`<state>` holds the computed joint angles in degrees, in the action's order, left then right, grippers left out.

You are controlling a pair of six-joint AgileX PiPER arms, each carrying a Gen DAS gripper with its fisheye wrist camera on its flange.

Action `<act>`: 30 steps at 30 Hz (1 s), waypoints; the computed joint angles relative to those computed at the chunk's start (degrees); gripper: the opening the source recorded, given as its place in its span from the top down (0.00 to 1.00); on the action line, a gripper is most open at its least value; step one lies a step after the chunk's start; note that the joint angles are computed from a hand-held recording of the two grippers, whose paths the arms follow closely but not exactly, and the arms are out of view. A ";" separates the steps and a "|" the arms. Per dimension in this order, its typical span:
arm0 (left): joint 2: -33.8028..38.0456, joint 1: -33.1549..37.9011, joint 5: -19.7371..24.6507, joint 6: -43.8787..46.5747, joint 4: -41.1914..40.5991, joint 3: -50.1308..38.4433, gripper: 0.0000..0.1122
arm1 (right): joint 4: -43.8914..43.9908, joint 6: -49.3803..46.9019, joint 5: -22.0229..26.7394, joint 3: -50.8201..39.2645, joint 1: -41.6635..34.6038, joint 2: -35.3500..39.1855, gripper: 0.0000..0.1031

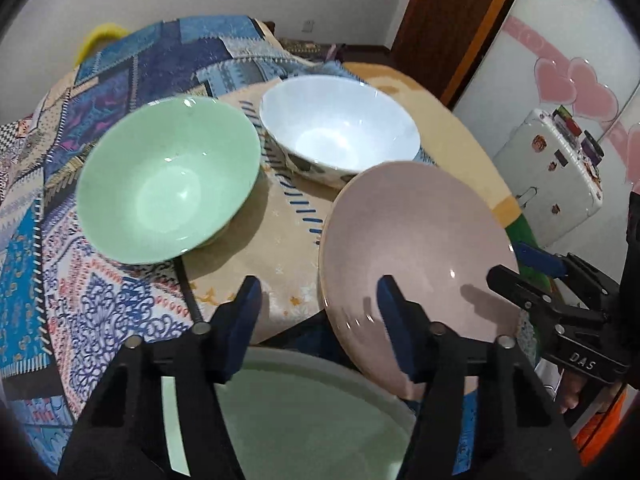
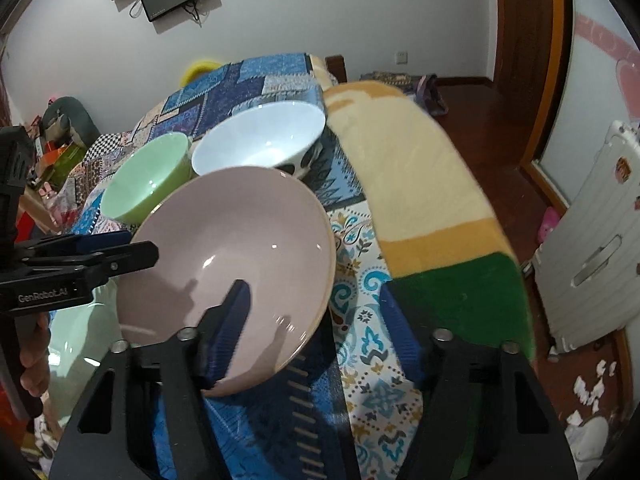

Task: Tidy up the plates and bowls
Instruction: 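Grasp the rim of the pale pink bowl with the left gripper, then lift the pale pink bowl and carry it beside the plate stack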

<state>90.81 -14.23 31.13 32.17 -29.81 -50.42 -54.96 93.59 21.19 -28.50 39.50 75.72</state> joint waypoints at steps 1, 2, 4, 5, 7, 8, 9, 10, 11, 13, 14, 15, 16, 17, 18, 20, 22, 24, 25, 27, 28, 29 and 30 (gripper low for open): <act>0.86 0.03 0.37 0.82 -0.77 -0.38 0.54 | -0.25 0.27 -0.91 0.09 -0.45 0.60 0.49; 1.46 0.14 0.90 1.73 -1.71 -0.73 0.57 | -0.28 0.40 -1.85 0.26 -0.92 1.03 0.50; 2.69 0.17 1.85 2.65 -2.77 -1.46 0.61 | -1.37 1.70 -3.26 0.71 -1.53 1.58 0.57; 2.93 0.00 1.69 2.31 -2.51 -1.55 0.63 | -1.59 2.05 -3.80 0.95 -1.66 1.67 0.58; 3.62 -0.19 1.67 2.04 -2.32 -1.81 0.67 | -1.87 2.50 -5.28 1.55 -2.35 1.72 0.66; 4.04 -0.16 1.90 2.35 -2.67 -2.02 0.70 | -2.72 3.59 -5.64 1.91 -2.34 1.49 0.68; 4.57 -0.10 2.21 2.88 -3.18 -2.31 0.72 | -3.86 4.49 -5.98 2.00 -2.47 1.64 0.74; 5.36 0.14 3.04 3.77 -3.84 -2.84 0.72 | -4.63 4.77 -6.34 1.89 -2.71 2.06 0.78; 5.79 0.13 3.53 4.32 -4.33 -3.10 0.75 | -5.24 5.14 -6.60 1.97 -2.65 2.12 0.79; 7.02 0.07 4.62 5.03 -4.63 -3.90 0.86 | -7.59 7.10 -7.03 1.91 -2.45 2.55 0.83; 7.31 0.08 5.15 5.67 -5.15 -4.07 0.88 | -8.28 7.96 -6.55 1.80 -2.01 2.64 0.83; 7.02 -0.21 4.70 5.02 -4.82 -3.80 0.88 | -8.22 7.97 -6.29 1.61 -1.94 2.82 0.83; 6.92 -0.27 4.69 4.60 -4.46 -3.88 0.88 | -7.68 7.36 -6.60 1.39 -2.40 3.04 0.83; 6.66 -0.53 4.47 3.95 -4.06 -3.73 0.88 | -6.69 6.54 -7.50 1.63 -3.15 2.67 0.83; 6.33 -0.80 4.24 3.23 -3.60 -3.54 0.88 | -5.07 5.03 -8.30 1.93 -3.81 2.15 0.83; 5.87 -1.27 3.65 2.30 -2.89 -3.20 0.88 | -1.34 1.12 -9.59 2.12 -5.13 1.48 0.83; 5.40 -1.46 4.23 1.18 -2.27 -3.17 0.88 | -0.21 0.20 -8.91 1.95 -4.77 1.06 0.83; 4.91 -1.50 5.28 0.52 -1.94 -3.23 0.88 | 1.70 -1.54 -7.34 1.75 -4.01 0.30 0.83; 4.62 -1.46 5.50 0.58 -1.89 -3.16 0.88 | 2.55 -2.38 -7.08 1.63 -3.97 0.02 0.83; 3.57 -1.71 5.46 0.50 -1.75 -2.56 0.88 | 5.53 -5.16 -6.20 1.69 -3.68 -1.44 0.83; 2.64 -1.74 5.54 0.38 -1.70 -2.10 0.88 | 5.68 -5.25 -6.02 1.41 -3.59 -1.40 0.83; 1.88 -1.78 5.58 0.29 -1.68 -1.76 0.88 | 6.46 -5.81 -4.95 1.33 -2.92 -2.31 0.83; 1.20 -1.73 5.74 0.31 -1.64 -1.57 0.88 | 6.63 -5.79 -3.91 1.09 -2.19 -2.91 0.83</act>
<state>92.01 -15.96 36.87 32.48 -31.45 -51.98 -48.34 87.81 17.27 -27.41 37.30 72.81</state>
